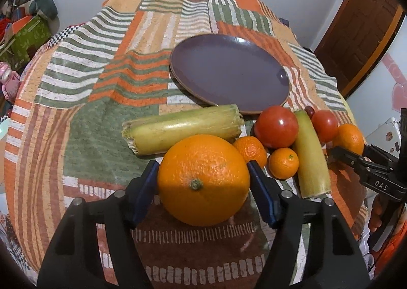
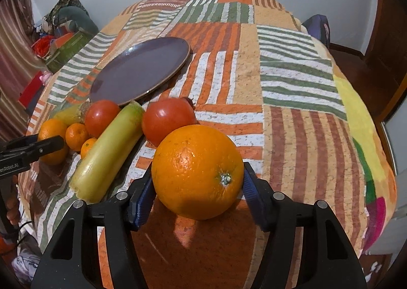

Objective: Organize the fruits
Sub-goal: 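Lift the orange in the left gripper while the right gripper lifts its orange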

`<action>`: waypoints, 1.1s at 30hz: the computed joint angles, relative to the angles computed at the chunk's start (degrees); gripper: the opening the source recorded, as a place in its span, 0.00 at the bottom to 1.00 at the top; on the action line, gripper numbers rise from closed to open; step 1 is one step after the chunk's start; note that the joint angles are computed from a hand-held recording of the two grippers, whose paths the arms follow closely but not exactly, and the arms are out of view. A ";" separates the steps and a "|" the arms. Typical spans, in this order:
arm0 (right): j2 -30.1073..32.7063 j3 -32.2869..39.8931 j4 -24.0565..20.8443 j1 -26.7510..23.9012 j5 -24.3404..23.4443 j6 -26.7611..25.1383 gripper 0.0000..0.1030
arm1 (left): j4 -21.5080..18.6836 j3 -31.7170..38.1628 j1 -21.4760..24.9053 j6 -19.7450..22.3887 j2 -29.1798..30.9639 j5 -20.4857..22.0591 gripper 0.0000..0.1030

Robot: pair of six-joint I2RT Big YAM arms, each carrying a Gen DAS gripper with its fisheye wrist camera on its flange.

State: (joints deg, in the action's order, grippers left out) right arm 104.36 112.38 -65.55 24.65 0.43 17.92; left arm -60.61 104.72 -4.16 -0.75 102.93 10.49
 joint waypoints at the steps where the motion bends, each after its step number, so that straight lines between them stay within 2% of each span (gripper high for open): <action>1: -0.25 -0.08 0.34 -0.03 0.16 0.08 0.58 | 0.19 0.05 0.06 -0.07 -0.23 -0.11 0.67; 8: -0.94 1.48 2.39 0.12 1.99 -1.04 0.58 | 2.37 0.60 0.21 0.56 -2.39 0.02 0.67; 13: 0.23 5.17 3.34 0.30 2.96 -2.85 0.57 | 4.11 2.41 0.25 0.70 -2.85 0.24 0.67; 26: 8.02 20.29 3.98 1.56 3.86 -9.02 0.58 | 6.06 12.51 0.54 -0.34 1.32 0.29 0.67; 33: 15.62 33.47 1.67 1.87 2.90 -10.45 0.58 | 4.64 20.76 0.34 -0.72 6.51 -0.83 0.67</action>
